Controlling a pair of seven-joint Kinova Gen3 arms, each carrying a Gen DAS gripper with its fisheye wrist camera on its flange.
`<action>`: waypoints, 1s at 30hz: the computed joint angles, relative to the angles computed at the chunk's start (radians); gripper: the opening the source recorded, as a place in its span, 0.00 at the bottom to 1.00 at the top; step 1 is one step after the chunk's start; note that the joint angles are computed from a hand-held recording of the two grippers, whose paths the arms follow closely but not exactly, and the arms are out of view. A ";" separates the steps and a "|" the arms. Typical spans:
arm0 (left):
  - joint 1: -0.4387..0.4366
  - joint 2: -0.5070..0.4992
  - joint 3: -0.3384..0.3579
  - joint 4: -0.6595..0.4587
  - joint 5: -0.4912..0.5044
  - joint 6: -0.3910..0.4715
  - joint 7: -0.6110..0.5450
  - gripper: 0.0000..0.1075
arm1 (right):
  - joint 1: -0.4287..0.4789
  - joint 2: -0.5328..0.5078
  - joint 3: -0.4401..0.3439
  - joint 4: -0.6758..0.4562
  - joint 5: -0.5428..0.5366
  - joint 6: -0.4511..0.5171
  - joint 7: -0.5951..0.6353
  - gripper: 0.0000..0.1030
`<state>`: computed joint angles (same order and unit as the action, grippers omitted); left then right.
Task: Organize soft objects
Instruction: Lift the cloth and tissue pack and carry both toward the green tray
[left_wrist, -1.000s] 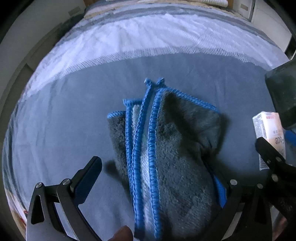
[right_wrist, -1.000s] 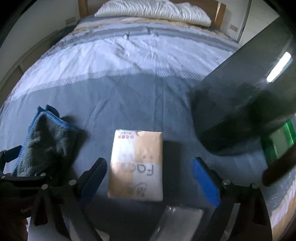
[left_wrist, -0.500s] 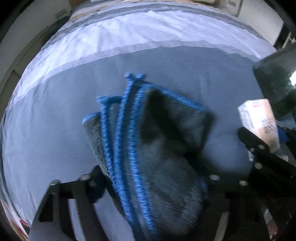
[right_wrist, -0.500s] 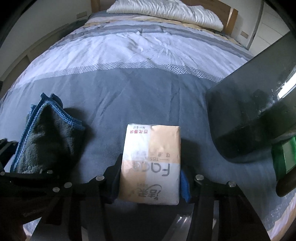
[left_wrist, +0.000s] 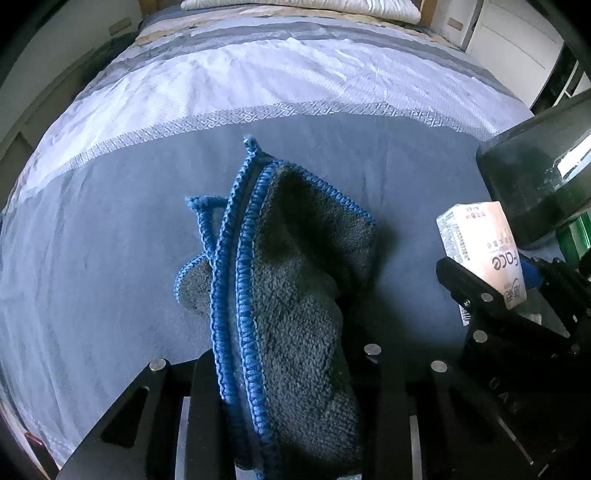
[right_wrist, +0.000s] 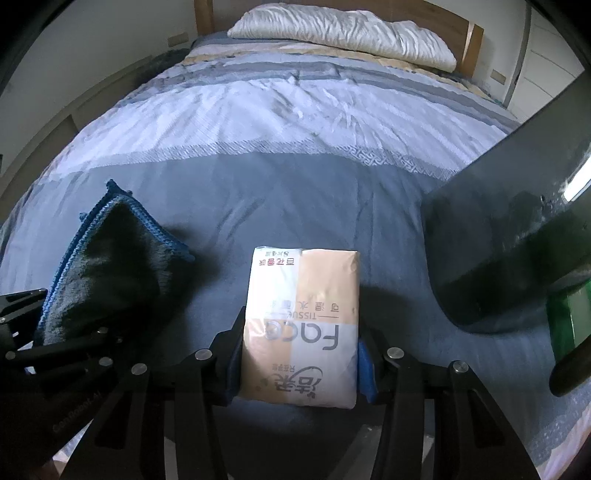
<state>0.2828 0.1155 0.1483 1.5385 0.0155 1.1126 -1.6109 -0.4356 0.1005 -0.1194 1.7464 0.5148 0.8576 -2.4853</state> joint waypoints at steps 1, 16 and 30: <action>-0.017 0.018 -0.013 -0.006 0.008 -0.015 -0.016 0.25 | -0.003 -0.001 -0.002 -0.002 0.002 0.002 -0.002 0.46; -0.049 -0.075 -0.015 -0.008 -0.015 -0.010 -0.012 0.25 | -0.004 -0.065 -0.033 -0.007 0.020 0.034 -0.053 0.46; -0.016 -0.105 0.014 -0.096 -0.039 0.104 0.021 0.25 | 0.024 -0.183 -0.089 -0.018 -0.020 0.120 -0.049 0.46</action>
